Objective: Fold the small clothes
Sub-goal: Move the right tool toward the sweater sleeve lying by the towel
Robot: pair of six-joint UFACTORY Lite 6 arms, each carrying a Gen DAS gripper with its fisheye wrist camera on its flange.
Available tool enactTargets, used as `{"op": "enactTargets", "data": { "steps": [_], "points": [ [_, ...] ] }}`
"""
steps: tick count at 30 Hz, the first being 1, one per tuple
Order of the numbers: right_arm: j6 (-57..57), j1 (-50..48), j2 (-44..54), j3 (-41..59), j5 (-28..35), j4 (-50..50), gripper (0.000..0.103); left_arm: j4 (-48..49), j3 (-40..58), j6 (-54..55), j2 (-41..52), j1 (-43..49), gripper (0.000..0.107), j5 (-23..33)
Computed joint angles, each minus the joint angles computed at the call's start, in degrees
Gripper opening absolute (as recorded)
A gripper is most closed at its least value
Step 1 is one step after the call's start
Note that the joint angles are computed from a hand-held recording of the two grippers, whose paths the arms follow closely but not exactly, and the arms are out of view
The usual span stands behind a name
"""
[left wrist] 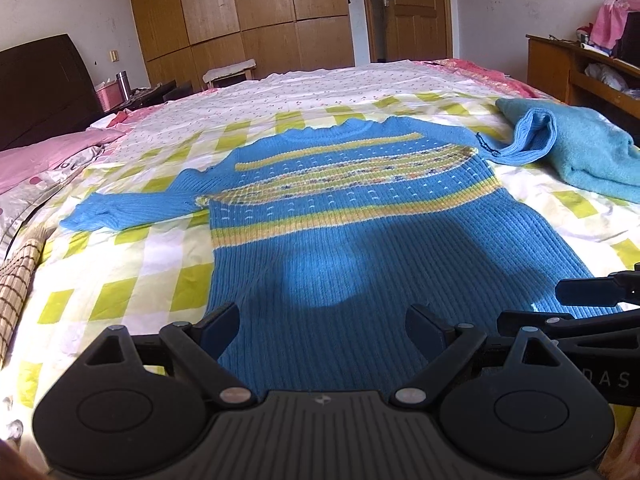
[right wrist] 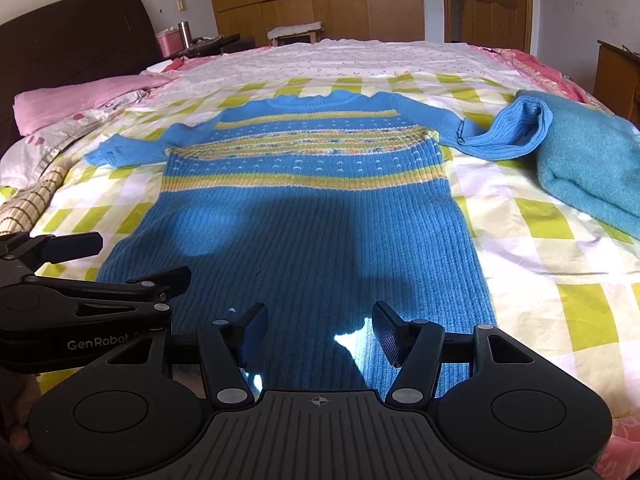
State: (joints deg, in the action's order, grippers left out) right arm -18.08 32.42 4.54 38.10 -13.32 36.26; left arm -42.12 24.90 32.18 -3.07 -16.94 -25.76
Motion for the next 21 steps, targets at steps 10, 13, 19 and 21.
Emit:
{"op": "enactTargets", "data": {
  "steps": [10, 13, 19, 21],
  "points": [
    [0.61, -4.65, 3.12, 5.45, 2.10, -4.98, 0.058, 0.14, 7.28, 1.45, 5.80, -0.48, 0.095, -0.81],
    [2.13, -5.18, 4.53, 6.81, 2.41, -6.69, 0.058, 1.15, 8.73, 0.78, 7.46, 0.04, 0.095, -0.49],
    [3.08, -6.23, 7.31, 8.95, 2.71, -8.48, 0.058, 1.78, 12.15, 0.31, 11.41, 0.70, 0.095, 0.79],
    [2.85, -6.45, 8.25, 9.78, 2.94, -8.52, 0.058, 2.20, 12.96, -0.18, 12.41, 1.03, 0.095, 1.25]
  ]
}}
